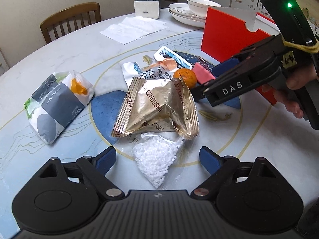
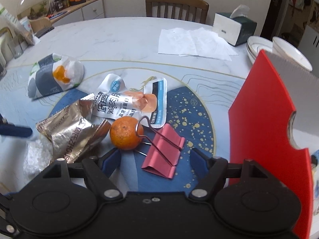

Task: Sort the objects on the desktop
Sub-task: 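Grasp the pink binder clip with right tool while left tool grasps the bag of white beads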

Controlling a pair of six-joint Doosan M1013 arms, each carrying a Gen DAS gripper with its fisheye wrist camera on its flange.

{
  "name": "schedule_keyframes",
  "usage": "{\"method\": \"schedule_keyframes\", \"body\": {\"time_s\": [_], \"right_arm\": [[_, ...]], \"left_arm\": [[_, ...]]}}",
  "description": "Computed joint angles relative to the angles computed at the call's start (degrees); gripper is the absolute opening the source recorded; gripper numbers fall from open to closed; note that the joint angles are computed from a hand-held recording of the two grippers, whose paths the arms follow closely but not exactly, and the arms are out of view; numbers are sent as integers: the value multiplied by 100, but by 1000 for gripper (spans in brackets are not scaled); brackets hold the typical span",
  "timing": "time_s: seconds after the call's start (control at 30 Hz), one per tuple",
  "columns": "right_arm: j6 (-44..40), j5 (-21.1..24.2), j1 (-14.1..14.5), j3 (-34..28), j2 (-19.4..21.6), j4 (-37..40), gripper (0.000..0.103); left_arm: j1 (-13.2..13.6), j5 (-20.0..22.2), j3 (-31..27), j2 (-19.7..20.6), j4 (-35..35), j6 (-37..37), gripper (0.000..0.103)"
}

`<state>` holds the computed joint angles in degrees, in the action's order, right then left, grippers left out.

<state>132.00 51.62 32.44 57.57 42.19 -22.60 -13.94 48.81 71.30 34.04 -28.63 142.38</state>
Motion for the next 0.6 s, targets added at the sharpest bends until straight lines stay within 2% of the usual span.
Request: {"method": "schedule_keyframes", "body": {"time_s": [0.03, 0.13, 0.3, 0.5, 0.6], "right_arm": [[-20, -22, -6, 1, 1, 13, 76], [-18, -48, -15, -11, 13, 5, 76], [-17, -136, -10, 39, -11, -19, 72], [-78, -128, -7, 53, -42, 15, 47], [-42, -120, -2, 111, -84, 17, 42]], "left_arm": [[4, 15, -5, 4, -8, 0, 89], [5, 86, -48, 33, 54, -83, 76], [1, 23, -36, 29, 69, -106, 69], [-6, 52, -61, 33, 69, -128, 57], [-8, 25, -54, 26, 93, -148, 51]]}}
